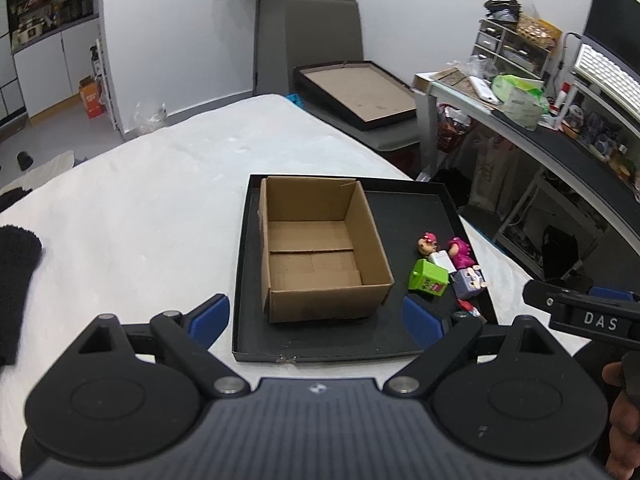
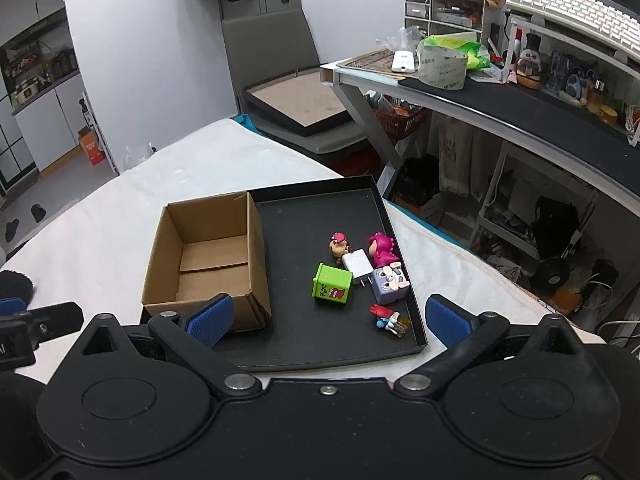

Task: Organize rigid objects
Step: 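Reach the right gripper down and grasp the lime-green cube box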

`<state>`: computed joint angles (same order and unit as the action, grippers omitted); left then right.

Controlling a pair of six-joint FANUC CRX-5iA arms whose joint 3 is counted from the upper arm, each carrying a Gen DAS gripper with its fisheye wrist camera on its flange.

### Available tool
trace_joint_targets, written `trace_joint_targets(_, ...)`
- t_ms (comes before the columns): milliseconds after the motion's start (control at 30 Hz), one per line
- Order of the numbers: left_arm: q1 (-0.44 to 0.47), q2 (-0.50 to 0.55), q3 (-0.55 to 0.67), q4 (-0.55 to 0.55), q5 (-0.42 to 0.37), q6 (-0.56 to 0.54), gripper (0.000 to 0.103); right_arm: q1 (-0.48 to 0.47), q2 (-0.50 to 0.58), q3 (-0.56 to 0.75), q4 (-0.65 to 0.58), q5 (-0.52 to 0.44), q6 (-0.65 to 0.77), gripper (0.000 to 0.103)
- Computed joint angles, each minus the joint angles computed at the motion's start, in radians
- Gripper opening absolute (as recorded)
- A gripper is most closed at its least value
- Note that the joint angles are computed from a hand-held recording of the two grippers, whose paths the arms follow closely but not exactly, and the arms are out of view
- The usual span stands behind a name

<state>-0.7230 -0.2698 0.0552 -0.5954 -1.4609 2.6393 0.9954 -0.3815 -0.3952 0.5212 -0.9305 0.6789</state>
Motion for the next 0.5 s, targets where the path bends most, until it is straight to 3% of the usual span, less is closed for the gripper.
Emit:
trace_joint_targets(133,0.065,-0.002,-0.023,0.039,0.023,-0.009,0.092,-0.035,0.039,0.025,-0.031,0.015,0.027,0.103)
trace_joint_targets(267,0.116,0.003,-0.037,0.056,0.033,-0.014,0.092,-0.122,0.077,0.083,-0.183,0.066,0.100,0.103)
trace_joint_targets(500,0.209,0.006,-0.076,0.095,0.085,-0.029,0.092,-0.225,0.205,0.187,-0.283,0.023,0.125,0.103)
